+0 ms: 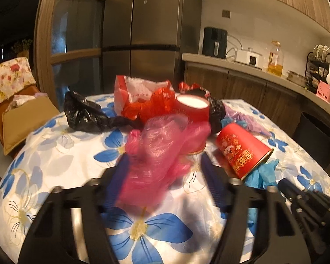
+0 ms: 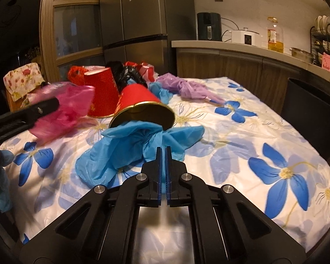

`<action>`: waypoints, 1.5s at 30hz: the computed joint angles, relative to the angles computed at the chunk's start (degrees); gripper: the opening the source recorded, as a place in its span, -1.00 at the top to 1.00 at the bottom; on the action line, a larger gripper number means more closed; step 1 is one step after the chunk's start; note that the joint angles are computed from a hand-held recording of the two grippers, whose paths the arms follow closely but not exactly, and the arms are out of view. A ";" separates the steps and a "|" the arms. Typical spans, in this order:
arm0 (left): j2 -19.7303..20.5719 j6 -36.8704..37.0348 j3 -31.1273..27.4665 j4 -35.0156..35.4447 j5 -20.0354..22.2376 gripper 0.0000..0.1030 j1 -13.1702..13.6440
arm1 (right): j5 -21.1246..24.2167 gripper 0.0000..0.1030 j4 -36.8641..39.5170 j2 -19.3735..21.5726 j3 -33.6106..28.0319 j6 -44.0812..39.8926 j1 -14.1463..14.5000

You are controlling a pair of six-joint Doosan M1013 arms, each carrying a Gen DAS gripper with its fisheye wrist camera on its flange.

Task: Collect trash
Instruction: 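Grasp the pink plastic bag with the left gripper while the right grasps the blue gloves, then lift the pink bag and blue gloves with both grippers toward the black bin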

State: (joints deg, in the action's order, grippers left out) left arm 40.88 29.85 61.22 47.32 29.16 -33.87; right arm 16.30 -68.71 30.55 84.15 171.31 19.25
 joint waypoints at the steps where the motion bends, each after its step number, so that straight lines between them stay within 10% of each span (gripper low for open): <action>1: 0.16 0.85 -0.31 -1.08 0.33 0.11 0.07 | -0.05 0.95 -0.48 -0.19 0.17 0.60 -0.02; 5: 0.64 3.69 -1.30 -5.65 1.87 0.72 0.41 | -0.42 0.98 -2.30 -0.86 0.82 2.68 -0.07; 11: -0.40 1.46 0.79 -3.99 -1.11 0.95 0.53 | -3.22 0.90 -1.58 -1.10 1.33 2.12 -0.50; 14: -0.98 -0.56 1.82 -2.02 -1.92 0.96 0.43 | -4.86 -0.44 -1.50 -0.97 1.43 2.82 -0.68; 15: -1.17 -1.30 2.13 -1.41 -2.06 0.96 0.40 | -5.39 -0.45 -1.53 -0.92 1.42 2.96 -0.72; 26: -2.57 -4.37 4.11 1.70 -3.19 0.96 0.00 | 2.06 0.93 28.68 2.37 -3.86 -28.74 -0.73; 45: -5.21 -13.07 6.19 11.19 -4.42 0.97 -1.43 | 0.25 0.98 -12.21 -5.56 2.96 12.14 -0.42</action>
State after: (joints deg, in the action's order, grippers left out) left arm 35.68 16.78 67.42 58.51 24.74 -35.30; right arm 16.55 -80.92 24.99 87.10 183.45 18.84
